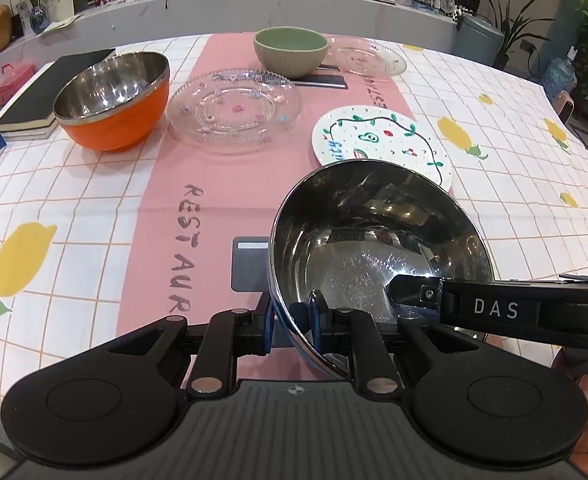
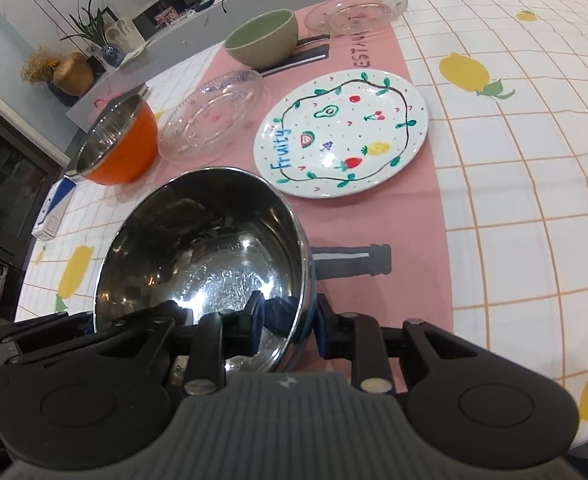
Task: Organize plates and bowls
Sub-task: 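Carry the blue bowl with both grippers toward the orange steel bowl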
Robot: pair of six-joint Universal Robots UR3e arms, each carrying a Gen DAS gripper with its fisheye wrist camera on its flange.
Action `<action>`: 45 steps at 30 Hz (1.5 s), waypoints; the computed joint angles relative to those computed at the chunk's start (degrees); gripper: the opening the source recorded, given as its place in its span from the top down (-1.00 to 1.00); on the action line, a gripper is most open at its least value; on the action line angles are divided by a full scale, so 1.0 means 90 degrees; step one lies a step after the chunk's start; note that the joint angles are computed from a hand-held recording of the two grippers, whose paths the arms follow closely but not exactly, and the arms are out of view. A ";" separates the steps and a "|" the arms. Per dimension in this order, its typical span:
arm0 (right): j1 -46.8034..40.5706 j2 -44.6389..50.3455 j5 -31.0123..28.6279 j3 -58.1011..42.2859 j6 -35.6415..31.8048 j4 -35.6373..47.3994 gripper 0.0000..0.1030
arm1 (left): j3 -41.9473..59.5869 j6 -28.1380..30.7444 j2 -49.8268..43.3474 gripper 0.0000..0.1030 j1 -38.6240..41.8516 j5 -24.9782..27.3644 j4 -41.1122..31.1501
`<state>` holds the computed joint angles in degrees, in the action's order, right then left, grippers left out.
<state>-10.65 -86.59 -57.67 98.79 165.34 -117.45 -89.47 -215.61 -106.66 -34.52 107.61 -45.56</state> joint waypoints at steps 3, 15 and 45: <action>0.0029 0.0015 -0.0064 0.0015 -0.0033 -0.0019 0.51 | -0.0012 0.0002 0.0002 0.61 -0.0008 -0.0029 -0.0029; 0.0166 -0.0021 -0.0263 0.0000 -0.0168 -0.0074 0.48 | 0.0089 0.0089 -0.0075 0.54 0.0027 -0.0112 -0.0144; 0.0225 -0.0319 -0.0689 0.0119 -0.0091 -0.0678 0.03 | 0.0445 -0.0003 -0.0034 -0.25 0.0098 0.0029 -0.0547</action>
